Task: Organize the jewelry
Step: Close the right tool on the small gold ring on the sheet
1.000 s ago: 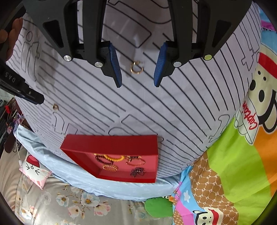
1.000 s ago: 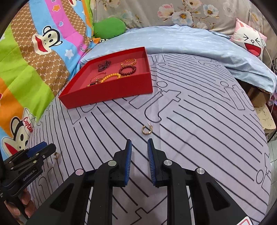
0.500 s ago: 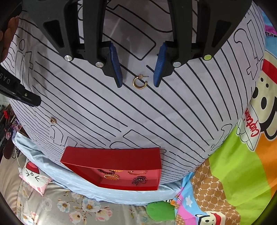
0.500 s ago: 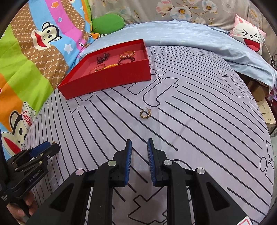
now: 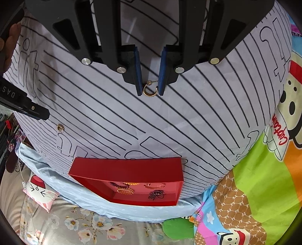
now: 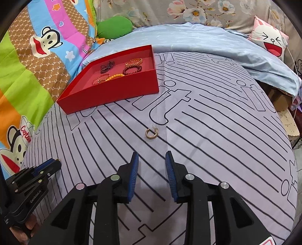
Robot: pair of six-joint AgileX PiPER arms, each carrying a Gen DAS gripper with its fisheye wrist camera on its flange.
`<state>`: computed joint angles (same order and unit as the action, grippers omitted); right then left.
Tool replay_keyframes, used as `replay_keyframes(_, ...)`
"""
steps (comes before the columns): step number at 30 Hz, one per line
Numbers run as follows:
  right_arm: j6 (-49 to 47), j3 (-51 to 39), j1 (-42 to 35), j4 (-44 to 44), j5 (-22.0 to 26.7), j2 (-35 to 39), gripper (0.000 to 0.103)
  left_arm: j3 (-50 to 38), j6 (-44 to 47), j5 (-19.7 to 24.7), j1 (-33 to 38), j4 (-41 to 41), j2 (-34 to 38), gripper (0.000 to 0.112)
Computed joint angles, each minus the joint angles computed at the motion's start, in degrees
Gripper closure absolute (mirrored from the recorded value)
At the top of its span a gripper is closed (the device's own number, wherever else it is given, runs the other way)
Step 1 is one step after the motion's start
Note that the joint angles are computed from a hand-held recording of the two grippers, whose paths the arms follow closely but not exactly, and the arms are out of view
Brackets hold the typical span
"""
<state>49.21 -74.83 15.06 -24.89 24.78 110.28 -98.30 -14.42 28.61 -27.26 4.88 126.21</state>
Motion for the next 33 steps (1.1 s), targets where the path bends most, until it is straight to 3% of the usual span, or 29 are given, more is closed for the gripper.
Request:
replay_keyframes(15,-4.29,-8.13,-1.05,2.02,1.65,6.75,0.074,-2.99,3.77,1.4,2.59,-6.34,1.48,0.096)
replay_keyframes(18,-4.01,-8.81,-0.95,1.33,1.86,7.25,0.078,-2.88,3.68,1.35,2.67,-6.39,1.38,0.096)
replay_keyframes(21,-3.54,-9.11,-0.85,0.3,2.12,7.57,0.088,-3.0,3.34,1.56,2.62,-6.08,1.4,0.096)
replay_keyframes(26,-3.51,-8.91,-0.83,0.36,1.99,7.39,0.09,-3.9,3.59,2.12,2.68,-6.59,1.83,0.096)
replay_keyframes(30,-3.75,-8.35,-0.68,0.83,1.59,6.75,0.1,-4.78,3.77,2.82,2.69,-7.07,2.01,0.096)
replay_keyframes(33,-3.77,-8.14,-0.42,0.53,1.74,6.46,0.1,-5.4,4.22,3.2,2.8,-7.76,2.1,0.096)
